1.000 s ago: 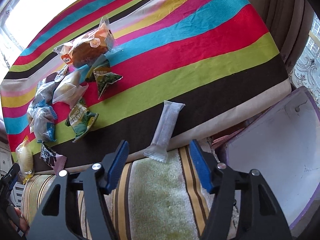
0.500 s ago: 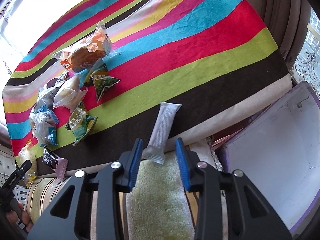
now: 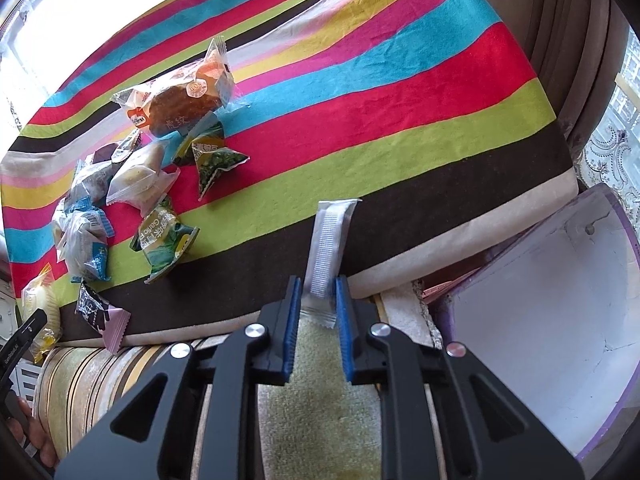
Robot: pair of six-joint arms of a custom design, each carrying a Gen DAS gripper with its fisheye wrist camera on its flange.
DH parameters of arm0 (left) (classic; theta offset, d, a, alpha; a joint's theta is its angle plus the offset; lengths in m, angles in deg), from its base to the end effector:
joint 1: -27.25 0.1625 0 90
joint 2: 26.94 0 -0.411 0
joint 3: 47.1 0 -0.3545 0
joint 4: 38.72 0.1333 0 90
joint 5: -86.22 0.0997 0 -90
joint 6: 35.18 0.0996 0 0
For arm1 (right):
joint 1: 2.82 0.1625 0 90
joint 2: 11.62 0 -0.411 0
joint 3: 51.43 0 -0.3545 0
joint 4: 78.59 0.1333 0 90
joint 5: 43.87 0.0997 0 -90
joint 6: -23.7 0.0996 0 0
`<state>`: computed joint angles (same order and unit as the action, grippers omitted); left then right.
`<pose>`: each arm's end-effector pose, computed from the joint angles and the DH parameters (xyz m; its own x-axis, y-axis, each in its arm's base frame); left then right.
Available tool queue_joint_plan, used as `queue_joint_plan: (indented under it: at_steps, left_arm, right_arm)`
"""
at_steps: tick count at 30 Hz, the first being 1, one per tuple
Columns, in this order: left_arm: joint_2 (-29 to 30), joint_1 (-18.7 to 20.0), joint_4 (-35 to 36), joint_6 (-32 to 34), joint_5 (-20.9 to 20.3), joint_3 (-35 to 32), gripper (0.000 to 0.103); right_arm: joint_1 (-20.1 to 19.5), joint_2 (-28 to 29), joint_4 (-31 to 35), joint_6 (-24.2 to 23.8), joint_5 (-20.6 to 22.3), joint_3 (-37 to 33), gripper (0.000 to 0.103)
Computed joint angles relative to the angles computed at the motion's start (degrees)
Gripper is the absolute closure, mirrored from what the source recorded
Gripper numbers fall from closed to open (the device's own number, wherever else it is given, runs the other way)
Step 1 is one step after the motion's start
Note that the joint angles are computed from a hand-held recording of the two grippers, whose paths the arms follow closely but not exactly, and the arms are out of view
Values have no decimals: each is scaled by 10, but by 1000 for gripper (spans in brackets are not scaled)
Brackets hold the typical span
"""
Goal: Organize snacks
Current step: 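Grasp the bagged round bun with the left tool while the right tool grasps the white stick snack, then carry both snacks to the white box and open both tools to drop them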
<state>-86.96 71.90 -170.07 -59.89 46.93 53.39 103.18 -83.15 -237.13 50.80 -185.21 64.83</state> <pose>-0.2617 -0.5543 0.2269 -0.7093 0.1079 -0.6966 0.4566 0.8232 -0.3374 0.1907 -0.4638 0.2862 -0.7268 0.5171 0.4521 0.0886 0.7233 -0.6848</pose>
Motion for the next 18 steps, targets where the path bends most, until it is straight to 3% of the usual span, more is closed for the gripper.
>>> queue_joint_plan:
  at_steps: [3,7,18]
  left_arm:
    - [-8,-5,-12,2,0,10,48]
    - [-17,-12,-22,1,-3,19,48]
    - [-19,-59,-61,23,-44,44,49]
  right_arm:
    - [-6,-13,-26,-5,26,16,86]
    - [4,-21,-76,-33,31,32,87]
    - [4,-96,-77,-24,62,74,87]
